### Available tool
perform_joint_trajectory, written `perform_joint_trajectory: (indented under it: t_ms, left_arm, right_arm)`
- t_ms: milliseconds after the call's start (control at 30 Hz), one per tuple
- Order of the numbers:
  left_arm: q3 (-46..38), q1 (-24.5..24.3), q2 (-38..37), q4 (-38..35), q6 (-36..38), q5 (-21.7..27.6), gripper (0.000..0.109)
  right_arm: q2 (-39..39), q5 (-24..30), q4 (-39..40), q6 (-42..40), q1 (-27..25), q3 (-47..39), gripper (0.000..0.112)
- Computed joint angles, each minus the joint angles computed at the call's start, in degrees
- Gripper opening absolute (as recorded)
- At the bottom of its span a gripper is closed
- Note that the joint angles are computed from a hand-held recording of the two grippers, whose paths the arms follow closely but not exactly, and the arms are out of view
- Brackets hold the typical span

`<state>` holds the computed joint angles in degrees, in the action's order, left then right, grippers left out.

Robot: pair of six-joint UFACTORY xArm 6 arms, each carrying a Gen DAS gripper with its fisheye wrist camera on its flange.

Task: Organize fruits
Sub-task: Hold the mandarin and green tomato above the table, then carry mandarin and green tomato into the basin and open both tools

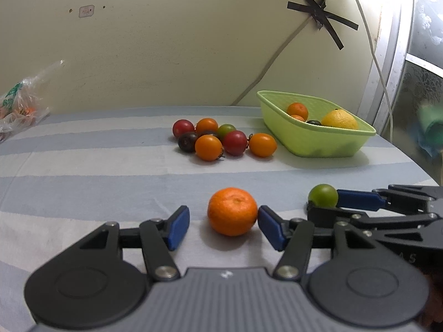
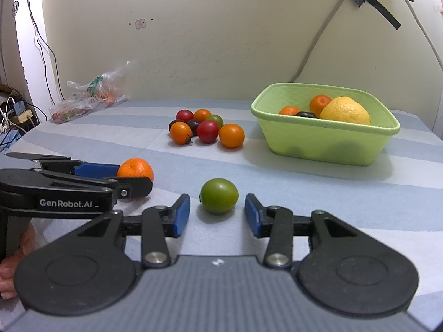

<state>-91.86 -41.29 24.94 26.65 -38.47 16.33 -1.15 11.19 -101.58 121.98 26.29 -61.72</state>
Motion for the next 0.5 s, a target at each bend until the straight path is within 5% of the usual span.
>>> perform_joint_trajectory:
  t_ms: [133, 267, 367, 500]
  left_arm:
    - [-0.2, -0.04, 0.2, -0.4, 0.13, 0.09, 0.054]
    - [0.15, -0.31, 0.21, -1.67, 2.6, -1.0, 0.04]
    - [-0.01, -0.42, 0.26, -0.34, 2.27, -0.83, 0.039]
    - [0.91, -0.04, -0.06, -3.99, 4.21, -2.34, 0.039]
  right_arm:
    - [0.22, 0.39, 1.28, -1.27, 0.23, -0.11, 0.047]
    - [0.61, 0.82, 3.18, -3.61, 0.5, -0.39, 0.047]
    - [0.92, 2.13, 5.72, -7.31, 1.13, -0.54, 0.031]
    - [0.81, 1.54, 3.6, -4.76, 0.68, -0.52, 0.031]
